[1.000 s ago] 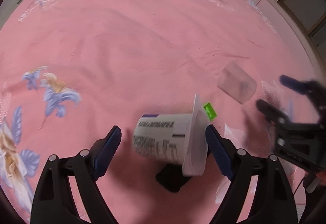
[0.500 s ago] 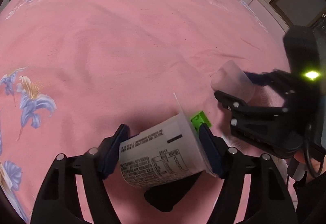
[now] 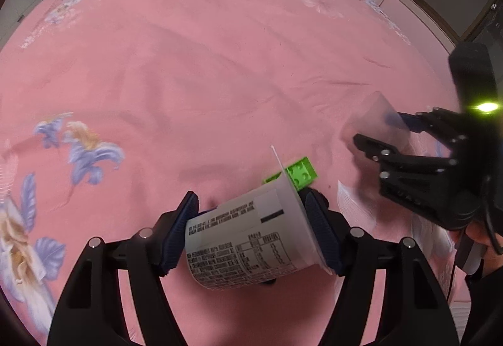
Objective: Collect trash
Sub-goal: 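Grasp the white yogurt cup with the left tool while the right tool grasps the clear plastic cup, then carry the yogurt cup and clear cup with both tools over the trash bin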
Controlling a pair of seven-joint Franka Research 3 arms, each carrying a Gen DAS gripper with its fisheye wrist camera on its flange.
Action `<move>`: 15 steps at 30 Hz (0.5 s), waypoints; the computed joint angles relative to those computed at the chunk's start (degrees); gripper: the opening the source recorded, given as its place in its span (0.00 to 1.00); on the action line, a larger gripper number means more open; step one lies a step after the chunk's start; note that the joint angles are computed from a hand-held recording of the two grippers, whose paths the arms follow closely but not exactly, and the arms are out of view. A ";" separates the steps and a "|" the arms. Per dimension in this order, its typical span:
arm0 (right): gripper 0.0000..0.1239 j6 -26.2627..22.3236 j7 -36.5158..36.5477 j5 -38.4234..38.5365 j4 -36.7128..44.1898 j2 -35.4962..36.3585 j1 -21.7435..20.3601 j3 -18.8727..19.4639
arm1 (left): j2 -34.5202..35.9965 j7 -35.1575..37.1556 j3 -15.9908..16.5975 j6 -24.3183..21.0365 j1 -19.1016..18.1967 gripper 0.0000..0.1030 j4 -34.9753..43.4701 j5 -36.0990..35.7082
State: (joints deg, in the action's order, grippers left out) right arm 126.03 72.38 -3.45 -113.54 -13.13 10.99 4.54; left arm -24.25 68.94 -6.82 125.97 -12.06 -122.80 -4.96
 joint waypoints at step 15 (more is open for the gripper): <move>0.44 -10.10 1.01 3.33 -0.06 -17.65 -0.02 2.16 | -16.78 -2.42 -2.00 -15.87 -0.03 0.70 3.33 8.79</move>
